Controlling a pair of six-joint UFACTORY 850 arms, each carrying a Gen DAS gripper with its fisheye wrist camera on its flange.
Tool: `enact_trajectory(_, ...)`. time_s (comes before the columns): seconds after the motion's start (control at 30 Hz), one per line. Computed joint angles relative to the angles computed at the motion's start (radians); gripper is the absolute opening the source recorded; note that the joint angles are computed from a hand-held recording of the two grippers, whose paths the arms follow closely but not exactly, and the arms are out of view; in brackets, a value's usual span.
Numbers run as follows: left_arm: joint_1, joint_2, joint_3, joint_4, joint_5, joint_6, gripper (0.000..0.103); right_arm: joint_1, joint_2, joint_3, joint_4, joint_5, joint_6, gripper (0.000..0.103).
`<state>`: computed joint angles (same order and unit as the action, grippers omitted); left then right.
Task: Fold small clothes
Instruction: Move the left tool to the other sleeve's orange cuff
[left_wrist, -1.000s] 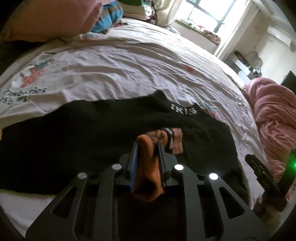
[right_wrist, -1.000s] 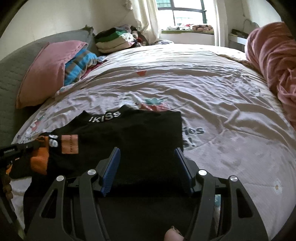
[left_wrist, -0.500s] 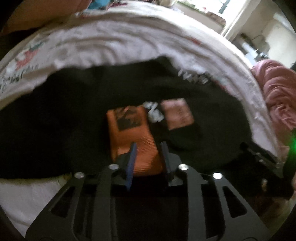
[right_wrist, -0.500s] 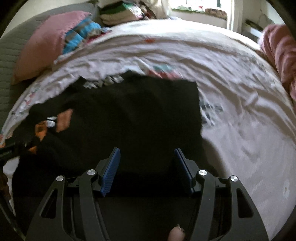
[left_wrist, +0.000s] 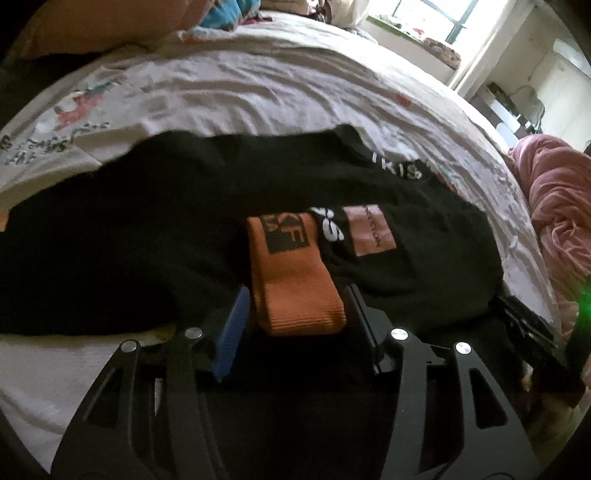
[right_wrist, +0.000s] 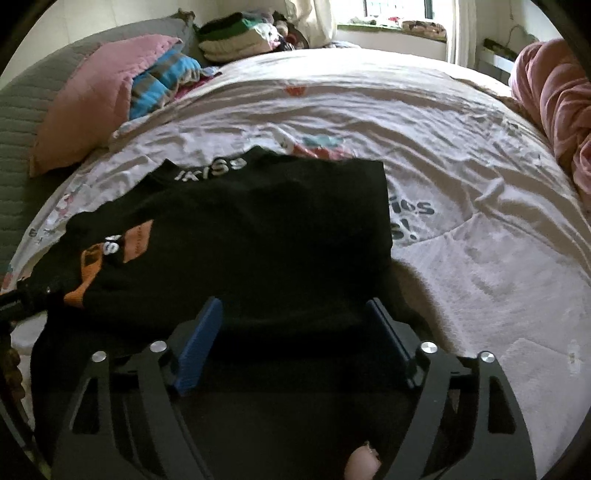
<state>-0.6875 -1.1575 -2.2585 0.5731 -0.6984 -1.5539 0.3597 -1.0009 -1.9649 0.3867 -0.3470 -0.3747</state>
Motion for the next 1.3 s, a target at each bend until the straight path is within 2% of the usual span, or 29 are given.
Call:
enact_trajectory(0.03,-0.001,0.008,0.010,0.013,0.003,-0.014,0.051,-0.001,0.012,0.016,0.040,0.010,-0.038,0.087)
enact_trajectory(0.1,-0.006,0.026,0.033,0.056,-0.001,-0.062,0.069,-0.001,0.028,0.038,0.099,0.022,-0.097,0.091)
enact_trajectory(0.17,-0.013,0.040,0.050,0.090,-0.020,-0.102,0.079,0.001,0.046,0.061,0.163,0.036,-0.161,0.095)
enact_trajectory(0.37,-0.022,0.103,0.146,0.162,-0.014,-0.205,0.093,0.011,0.078,0.098,0.273,0.057,-0.276,0.098)
enact_trajectory(0.67,-0.037,0.189,0.277,0.259,-0.029,-0.354,0.093,0.041,0.117,0.138,0.416,0.067,-0.442,0.098)
enact_trajectory(1.3,-0.041,0.349,0.520,0.337,-0.207,-0.590,0.093,0.138,0.118,0.102,0.543,0.024,-0.645,0.098)
